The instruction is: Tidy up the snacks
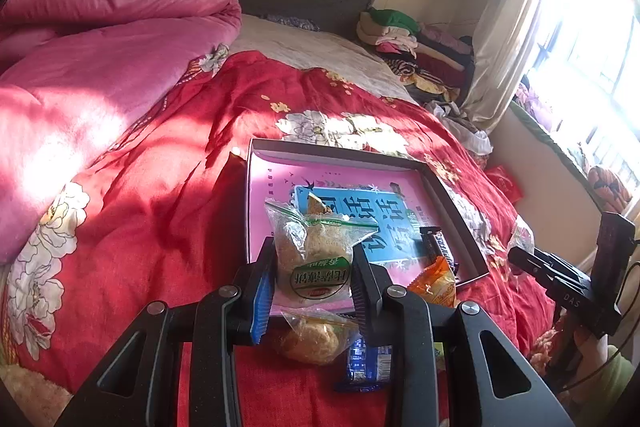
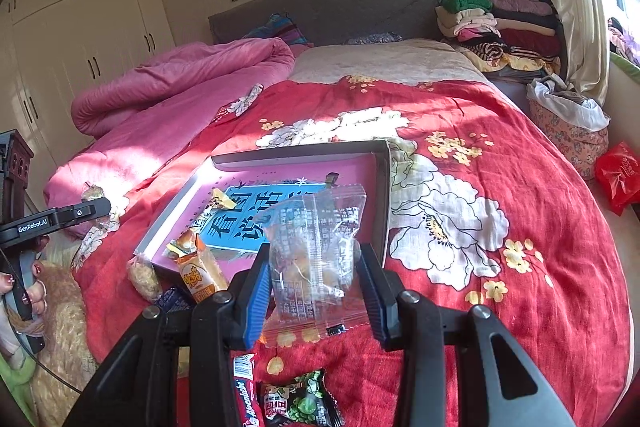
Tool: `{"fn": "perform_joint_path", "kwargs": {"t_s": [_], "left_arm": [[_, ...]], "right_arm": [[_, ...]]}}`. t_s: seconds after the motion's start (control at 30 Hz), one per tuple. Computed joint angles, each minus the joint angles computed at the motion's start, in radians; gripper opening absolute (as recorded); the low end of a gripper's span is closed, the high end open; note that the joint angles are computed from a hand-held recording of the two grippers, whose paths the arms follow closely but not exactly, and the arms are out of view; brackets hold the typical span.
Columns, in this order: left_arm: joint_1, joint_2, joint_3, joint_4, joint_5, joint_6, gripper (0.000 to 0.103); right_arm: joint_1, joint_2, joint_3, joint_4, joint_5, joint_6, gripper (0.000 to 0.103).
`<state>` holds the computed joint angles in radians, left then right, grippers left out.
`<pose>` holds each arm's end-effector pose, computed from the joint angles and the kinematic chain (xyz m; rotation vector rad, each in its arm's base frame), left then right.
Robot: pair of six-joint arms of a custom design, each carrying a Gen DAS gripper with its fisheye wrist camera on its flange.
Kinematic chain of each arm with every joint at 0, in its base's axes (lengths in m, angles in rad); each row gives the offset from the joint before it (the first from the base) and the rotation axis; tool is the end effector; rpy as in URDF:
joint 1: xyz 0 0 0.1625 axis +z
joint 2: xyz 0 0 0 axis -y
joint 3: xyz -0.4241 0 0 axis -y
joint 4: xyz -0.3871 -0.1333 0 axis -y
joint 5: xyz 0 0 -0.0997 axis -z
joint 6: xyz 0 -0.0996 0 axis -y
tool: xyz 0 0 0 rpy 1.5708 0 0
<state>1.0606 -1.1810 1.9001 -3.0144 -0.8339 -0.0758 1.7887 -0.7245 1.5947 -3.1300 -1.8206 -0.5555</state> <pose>-0.1065 -0.6004 0.3106 0.1746 2.4231 -1.1402 0.2586 -0.6653 0.1365 0.8891 -2.5001 0.8817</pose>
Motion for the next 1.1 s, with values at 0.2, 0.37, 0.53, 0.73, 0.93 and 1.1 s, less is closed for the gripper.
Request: {"fn": "perform_joint_path", "kwargs": {"t_s": [0.2, 0.37, 0.53, 0.73, 0.93, 1.1], "left_arm": [[0.013, 0.016, -0.027, 0.009, 0.008, -0.004, 0.035], [0.037, 0.035, -0.062, 0.04, 0.004, -0.019, 0.035], [0.049, 0.054, -0.087, 0.054, 0.002, -0.018, 0.035], [0.062, 0.084, -0.124, 0.068, -0.005, 0.002, 0.035], [0.072, 0.101, -0.145, 0.075, -0.013, 0.004, 0.035], [0.081, 0.118, -0.166, 0.092, -0.009, 0.005, 0.035]], "right_arm": [[0.0, 0.006, -0.013, -0.006, 0.008, -0.006, 0.042], [0.001, 0.017, -0.029, 0.003, 0.006, -0.011, 0.042], [0.003, 0.029, -0.051, 0.003, 0.009, -0.02, 0.042], [0.003, 0.041, -0.073, 0.011, 0.009, -0.024, 0.042], [0.003, 0.051, -0.094, 0.016, 0.01, -0.033, 0.042], [0.004, 0.066, -0.118, 0.022, 0.005, -0.037, 0.042]]}}
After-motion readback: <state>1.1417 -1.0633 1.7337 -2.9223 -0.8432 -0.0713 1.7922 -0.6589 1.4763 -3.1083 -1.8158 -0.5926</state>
